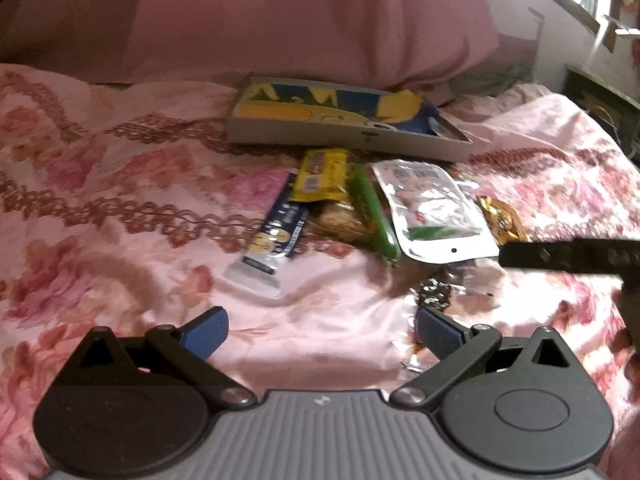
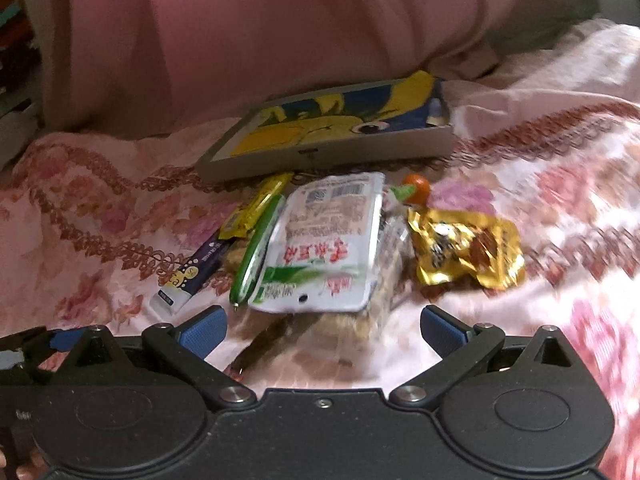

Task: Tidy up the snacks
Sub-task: 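Move the left tool to the green stick snack while the right tool approaches the white packaged snack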

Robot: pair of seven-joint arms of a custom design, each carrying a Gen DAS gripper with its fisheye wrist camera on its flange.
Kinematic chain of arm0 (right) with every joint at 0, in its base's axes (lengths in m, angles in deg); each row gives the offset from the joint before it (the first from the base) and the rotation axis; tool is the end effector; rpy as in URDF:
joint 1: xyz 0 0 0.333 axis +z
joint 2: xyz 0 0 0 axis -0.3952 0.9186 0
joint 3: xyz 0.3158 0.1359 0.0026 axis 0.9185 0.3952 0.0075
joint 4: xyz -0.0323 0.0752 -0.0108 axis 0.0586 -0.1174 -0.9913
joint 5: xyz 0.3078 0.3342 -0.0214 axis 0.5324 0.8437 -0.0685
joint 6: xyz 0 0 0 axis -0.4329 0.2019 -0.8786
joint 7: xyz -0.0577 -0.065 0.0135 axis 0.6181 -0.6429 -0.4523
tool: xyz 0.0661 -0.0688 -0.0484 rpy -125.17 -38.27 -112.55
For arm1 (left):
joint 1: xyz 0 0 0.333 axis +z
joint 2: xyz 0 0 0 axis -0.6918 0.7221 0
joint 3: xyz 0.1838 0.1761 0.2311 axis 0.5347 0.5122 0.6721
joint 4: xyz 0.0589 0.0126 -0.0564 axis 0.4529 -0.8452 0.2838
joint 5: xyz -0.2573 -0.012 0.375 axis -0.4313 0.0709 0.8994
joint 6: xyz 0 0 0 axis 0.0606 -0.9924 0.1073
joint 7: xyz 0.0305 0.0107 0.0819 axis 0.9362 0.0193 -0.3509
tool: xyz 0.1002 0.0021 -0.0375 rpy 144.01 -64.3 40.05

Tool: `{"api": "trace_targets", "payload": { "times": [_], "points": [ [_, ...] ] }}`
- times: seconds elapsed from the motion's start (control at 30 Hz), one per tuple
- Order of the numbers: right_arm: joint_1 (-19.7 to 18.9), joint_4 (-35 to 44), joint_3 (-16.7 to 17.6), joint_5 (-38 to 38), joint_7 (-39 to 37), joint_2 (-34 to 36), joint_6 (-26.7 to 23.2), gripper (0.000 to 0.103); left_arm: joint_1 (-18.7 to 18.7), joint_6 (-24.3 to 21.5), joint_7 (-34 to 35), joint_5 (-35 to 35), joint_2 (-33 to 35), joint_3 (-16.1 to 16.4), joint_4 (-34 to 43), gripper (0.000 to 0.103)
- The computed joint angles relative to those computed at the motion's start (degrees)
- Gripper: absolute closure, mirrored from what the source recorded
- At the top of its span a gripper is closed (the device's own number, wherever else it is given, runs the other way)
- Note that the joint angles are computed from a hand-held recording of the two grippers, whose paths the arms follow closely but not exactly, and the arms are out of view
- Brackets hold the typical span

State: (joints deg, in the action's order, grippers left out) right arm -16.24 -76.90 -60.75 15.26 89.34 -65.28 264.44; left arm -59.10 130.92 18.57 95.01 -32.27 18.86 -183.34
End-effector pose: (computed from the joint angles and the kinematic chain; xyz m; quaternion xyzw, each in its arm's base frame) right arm 0.6582 0.2519 0.3282 -0.6777 0.6085 -0.1306 0.3915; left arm 0.5985 -0.2818 0.3415 -0.6262 0.6781 -0.3191 0.2149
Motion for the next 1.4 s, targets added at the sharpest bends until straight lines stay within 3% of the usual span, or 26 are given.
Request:
{"api": "trace_targets", "payload": {
  "times": [0.03, 0.13, 0.23, 0.47, 0.67, 0.73, 0.9, 1.03, 1.13, 1.27, 1.4],
  "points": [
    [-2.40, 0.99, 2.20, 0.01, -1.53, 0.94, -0.77, 0.000, 0.54, 0.11, 2.22, -1.51, 0.56, -0.82, 0.33, 0.000],
    [-12.67, 4.21, 12.96, 4.15, -10.04, 4.80, -2.33, 0.000, 0.95, 1.02, 7.27, -4.41, 2.21, -1.63, 1.63, 0.000],
    [-18.03, 7.74, 18.48, 8.09, -16.40, 8.27, -5.44, 0.000, 0.13, 3.12, 9.49, -5.16, 3.94, -0.47, 3.48, 0.000],
    [-18.56, 13.80, 18.91, 12.49, -25.98, 12.97, -8.07, 0.001, 0.29, 4.05, 16.25, -12.99, 8.28, 0.13, 8.68, 0.000],
    [-14.91, 17.20, 13.70, 13.77, -27.87, 14.32, -12.15, 0.001, 2.69, 3.42, 22.21, -21.75, 11.30, -1.66, 12.46, 0.000],
    [-15.23, 17.77, 13.85, 16.31, -30.41, 14.73, -12.76, 0.001, 4.19, 4.11, 24.13, -24.79, 12.67, -3.06, 13.92, 0.000],
    [-14.78, 17.59, 12.62, 21.26, -36.10, 13.96, -14.95, 0.001, 13.89, 5.47, 32.97, -33.91, 16.93, -14.30, 16.64, 0.001],
    [-11.86, 18.54, 9.25, 21.82, -38.38, 13.62, -16.17, 0.001, 19.29, 2.92, 39.58, -38.63, 20.66, -21.94, 19.45, 0.001],
    [-8.17, 21.08, 4.84, 19.49, -37.36, 14.44, -17.63, 0.001, 20.22, 0.51, 43.68, -40.99, 22.43, -24.25, 21.23, 0.001],
    [-5.09, 24.37, -0.59, 16.63, -35.47, 15.54, -23.88, 0.001, 18.22, -1.97, 46.49, -43.26, 22.71, -22.99, 22.50, 0.005],
    [-3.59, 26.73, -4.06, 13.61, -35.57, 16.25, -29.42, 0.001, 18.88, -3.63, 50.41, -46.88, 23.74, -24.23, 23.63, 0.009]
  ]
}}
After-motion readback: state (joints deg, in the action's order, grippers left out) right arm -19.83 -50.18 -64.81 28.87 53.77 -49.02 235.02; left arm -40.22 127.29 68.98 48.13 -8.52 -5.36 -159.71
